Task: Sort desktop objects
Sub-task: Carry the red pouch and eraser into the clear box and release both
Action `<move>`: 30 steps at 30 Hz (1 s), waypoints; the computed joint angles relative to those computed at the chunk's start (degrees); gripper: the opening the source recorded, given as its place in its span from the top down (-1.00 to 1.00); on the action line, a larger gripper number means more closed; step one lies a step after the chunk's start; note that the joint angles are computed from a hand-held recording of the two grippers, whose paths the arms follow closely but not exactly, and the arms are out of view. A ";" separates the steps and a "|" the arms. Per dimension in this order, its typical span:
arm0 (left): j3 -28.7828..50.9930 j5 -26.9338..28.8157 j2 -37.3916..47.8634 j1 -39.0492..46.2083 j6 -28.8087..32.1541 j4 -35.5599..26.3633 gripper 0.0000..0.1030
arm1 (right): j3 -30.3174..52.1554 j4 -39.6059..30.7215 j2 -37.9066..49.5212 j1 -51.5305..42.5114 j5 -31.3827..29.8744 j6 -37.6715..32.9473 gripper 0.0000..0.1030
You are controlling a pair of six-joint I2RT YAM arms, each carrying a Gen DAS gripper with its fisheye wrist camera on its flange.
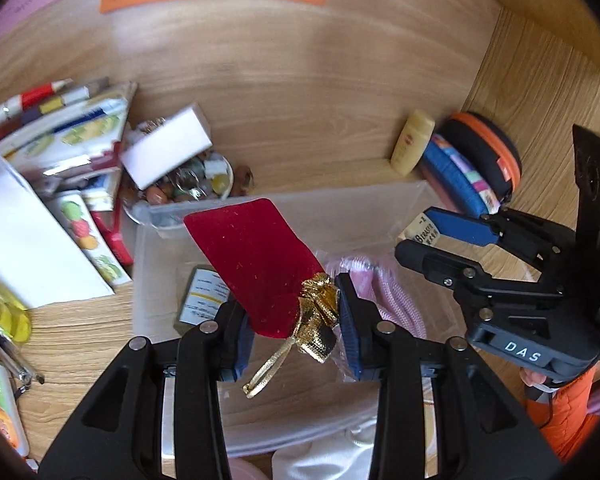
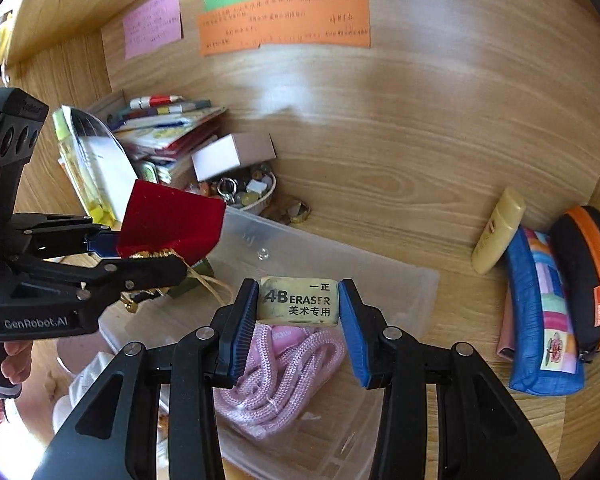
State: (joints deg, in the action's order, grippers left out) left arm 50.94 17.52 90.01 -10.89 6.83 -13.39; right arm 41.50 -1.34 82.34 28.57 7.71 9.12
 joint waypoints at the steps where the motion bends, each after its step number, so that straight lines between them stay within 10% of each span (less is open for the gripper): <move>1: 0.37 -0.19 0.70 -0.32 0.11 -0.04 0.30 | 0.32 0.01 0.99 -0.01 0.24 -0.19 0.28; 25: 6.97 -0.84 10.32 -0.94 3.37 -6.40 0.12 | 3.43 -1.47 9.07 0.15 3.10 -1.56 0.27; 30: 5.90 -0.77 8.43 -0.83 3.16 -6.02 0.01 | 3.40 -1.60 9.05 0.76 4.38 -1.72 -0.15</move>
